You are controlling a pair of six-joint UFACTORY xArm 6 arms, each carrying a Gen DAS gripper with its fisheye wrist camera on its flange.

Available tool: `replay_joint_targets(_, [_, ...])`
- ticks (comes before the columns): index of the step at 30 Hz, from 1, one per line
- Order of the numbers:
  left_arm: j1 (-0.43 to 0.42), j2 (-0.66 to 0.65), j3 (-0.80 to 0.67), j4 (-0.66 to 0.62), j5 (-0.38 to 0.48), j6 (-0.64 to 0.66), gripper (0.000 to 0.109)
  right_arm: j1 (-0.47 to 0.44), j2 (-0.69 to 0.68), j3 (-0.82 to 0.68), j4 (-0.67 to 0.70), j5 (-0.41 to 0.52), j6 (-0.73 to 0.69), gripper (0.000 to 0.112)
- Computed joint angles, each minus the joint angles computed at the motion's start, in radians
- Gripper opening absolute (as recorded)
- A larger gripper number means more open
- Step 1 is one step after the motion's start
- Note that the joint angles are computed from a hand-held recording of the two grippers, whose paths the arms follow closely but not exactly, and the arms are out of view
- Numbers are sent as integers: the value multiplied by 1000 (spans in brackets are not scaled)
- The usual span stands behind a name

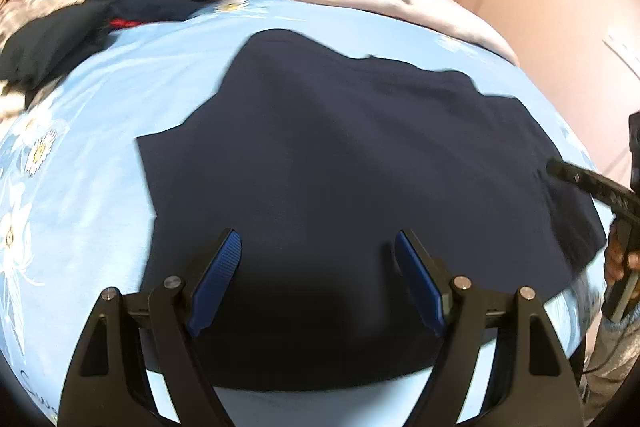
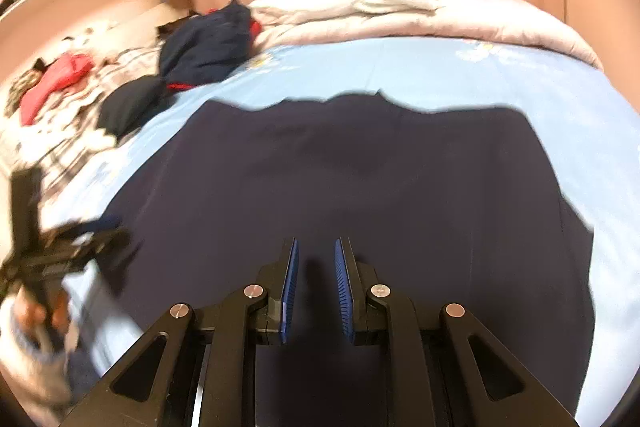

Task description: Fold large clothes

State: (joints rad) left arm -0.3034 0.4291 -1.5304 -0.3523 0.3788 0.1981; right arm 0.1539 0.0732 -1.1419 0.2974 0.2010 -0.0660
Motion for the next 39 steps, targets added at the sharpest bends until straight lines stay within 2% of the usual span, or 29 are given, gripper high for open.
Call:
replay_joint_targets(3, [14,30,-32,-38,29,1,80,-18,157,-207,5,93,20,18])
replay_joint_targets(4, [15,30,-29,-61,28,21,80,-20,192,-247,-37,116,61,18])
replay_joint_targets(7, [13,26,-20,-80,17,54,80,-31,358,-472,-190,300,209,18])
replay_joint_targets(8, [13,25,-18,-87,16,63,80,-32,391,-515,-201,316,221,18])
replay_joint_targets(10, [16,24,-18,-118,17,87,80,-33,442,-577,-237,297,245,17])
replay_joint_targets(12, [23,40,-41,-166,32,115,80,-35,486,-646,-266,320,281,17])
replay_joint_targets(16, [31,43,-53,-260,46,152,80,-37,525,-699,-281,312,311,17])
replay_joint_targets(19, [44,15,-34,-331,57,171,80,-48,533,-708,-207,276,293,16])
replay_joint_targets(22, [73,-48,22,-450,79,204,82,-57,479,-630,-137,199,338,17])
replay_joint_targets(25, [112,-106,86,-551,88,222,91,-32,359,-469,1,116,199,22])
replay_joint_targets(27, [134,-127,113,-585,91,223,92,-10,290,-385,-20,100,174,31])
replay_joint_targets(29, [156,-146,143,-594,104,205,92,15,218,-293,35,74,86,31])
replay_joint_targets(32, [207,-138,143,-740,246,266,93,56,114,-159,112,49,-13,32])
replay_joint_targets(36, [222,-122,135,-793,309,277,94,107,10,-24,250,36,-176,34])
replay_joint_targets(39, [229,-77,75,-823,363,292,102,117,-14,2,350,50,-275,35])
